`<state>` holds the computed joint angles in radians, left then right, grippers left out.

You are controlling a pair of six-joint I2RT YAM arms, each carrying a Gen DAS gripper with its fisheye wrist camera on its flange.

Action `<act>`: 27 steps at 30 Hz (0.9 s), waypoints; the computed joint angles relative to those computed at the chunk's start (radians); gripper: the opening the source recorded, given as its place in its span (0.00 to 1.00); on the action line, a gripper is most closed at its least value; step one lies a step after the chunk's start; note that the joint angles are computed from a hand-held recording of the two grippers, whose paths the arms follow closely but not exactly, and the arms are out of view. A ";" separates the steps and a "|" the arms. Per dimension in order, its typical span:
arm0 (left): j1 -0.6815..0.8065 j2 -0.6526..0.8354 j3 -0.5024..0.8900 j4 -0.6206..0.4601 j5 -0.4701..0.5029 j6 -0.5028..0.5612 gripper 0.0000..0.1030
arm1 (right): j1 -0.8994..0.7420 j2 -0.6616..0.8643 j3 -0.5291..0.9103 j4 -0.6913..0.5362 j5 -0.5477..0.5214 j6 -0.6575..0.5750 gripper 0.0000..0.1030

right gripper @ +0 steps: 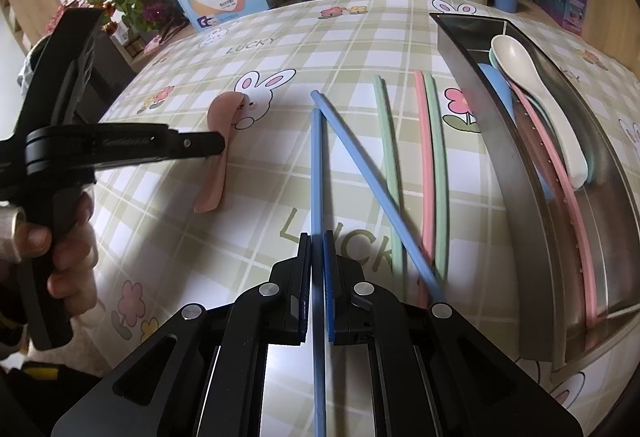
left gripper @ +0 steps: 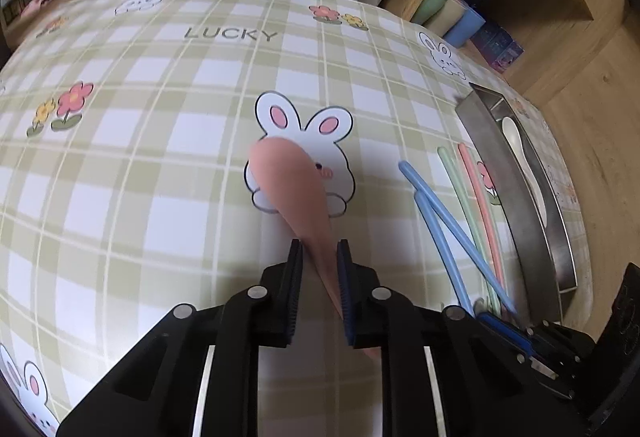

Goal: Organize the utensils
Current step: 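Lift the pink spoon with the left gripper while the right gripper holds the blue chopstick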

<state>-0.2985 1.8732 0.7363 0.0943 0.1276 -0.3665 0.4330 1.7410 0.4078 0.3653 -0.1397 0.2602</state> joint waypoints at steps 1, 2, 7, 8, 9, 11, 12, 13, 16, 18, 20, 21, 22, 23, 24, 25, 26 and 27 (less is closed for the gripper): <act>-0.003 0.002 0.003 0.003 -0.008 0.004 0.16 | -0.001 0.000 -0.001 0.000 -0.001 0.000 0.05; -0.006 0.004 0.006 0.005 -0.015 0.009 0.16 | -0.003 0.001 -0.002 0.000 -0.003 0.000 0.06; -0.012 0.000 -0.001 0.026 -0.008 0.026 0.06 | -0.007 0.008 0.000 -0.001 -0.009 0.003 0.06; -0.015 -0.003 0.001 0.025 -0.005 0.036 0.05 | -0.006 0.008 0.001 -0.002 -0.008 0.003 0.05; -0.017 -0.008 0.001 0.022 0.007 0.043 0.01 | -0.007 0.010 0.003 -0.003 -0.009 0.002 0.06; -0.024 -0.017 -0.001 0.021 0.025 0.049 0.01 | -0.007 0.010 0.004 -0.003 -0.010 0.003 0.06; -0.027 -0.022 0.000 0.018 0.035 0.053 0.01 | -0.007 0.010 0.004 -0.003 -0.010 0.003 0.06; -0.032 -0.021 0.003 0.015 0.040 0.054 0.01 | -0.006 0.010 0.004 -0.004 -0.009 0.003 0.05; -0.038 -0.010 0.012 0.007 0.051 0.066 0.02 | -0.007 0.009 0.003 -0.004 -0.010 0.003 0.06; -0.042 -0.006 0.014 0.005 0.016 0.067 0.08 | -0.006 0.009 0.003 -0.003 -0.009 0.003 0.06; -0.030 -0.005 0.011 0.011 0.010 0.067 0.17 | -0.007 0.010 0.004 -0.004 -0.010 0.003 0.06; -0.021 -0.005 0.007 0.018 0.012 0.067 0.21 | -0.007 0.010 0.003 -0.003 -0.009 0.003 0.06; -0.012 -0.007 0.005 0.018 0.014 0.071 0.22 | -0.007 0.009 0.002 -0.002 -0.009 0.003 0.06; -0.006 -0.004 0.006 0.018 0.017 0.073 0.23 | -0.006 0.010 0.003 -0.002 -0.009 0.004 0.06; -0.001 0.003 0.010 0.016 0.026 0.079 0.23 | -0.007 0.009 0.004 -0.003 -0.009 0.003 0.06; 0.001 0.010 0.014 0.015 0.033 0.083 0.23 | -0.006 0.008 0.003 -0.004 -0.009 0.003 0.06; 0.001 0.021 0.019 0.013 0.039 0.088 0.23 | -0.004 0.008 0.005 -0.006 -0.007 0.004 0.06; -0.002 0.020 0.011 0.034 0.033 0.092 0.23 | -0.007 0.008 0.004 -0.005 -0.009 0.003 0.06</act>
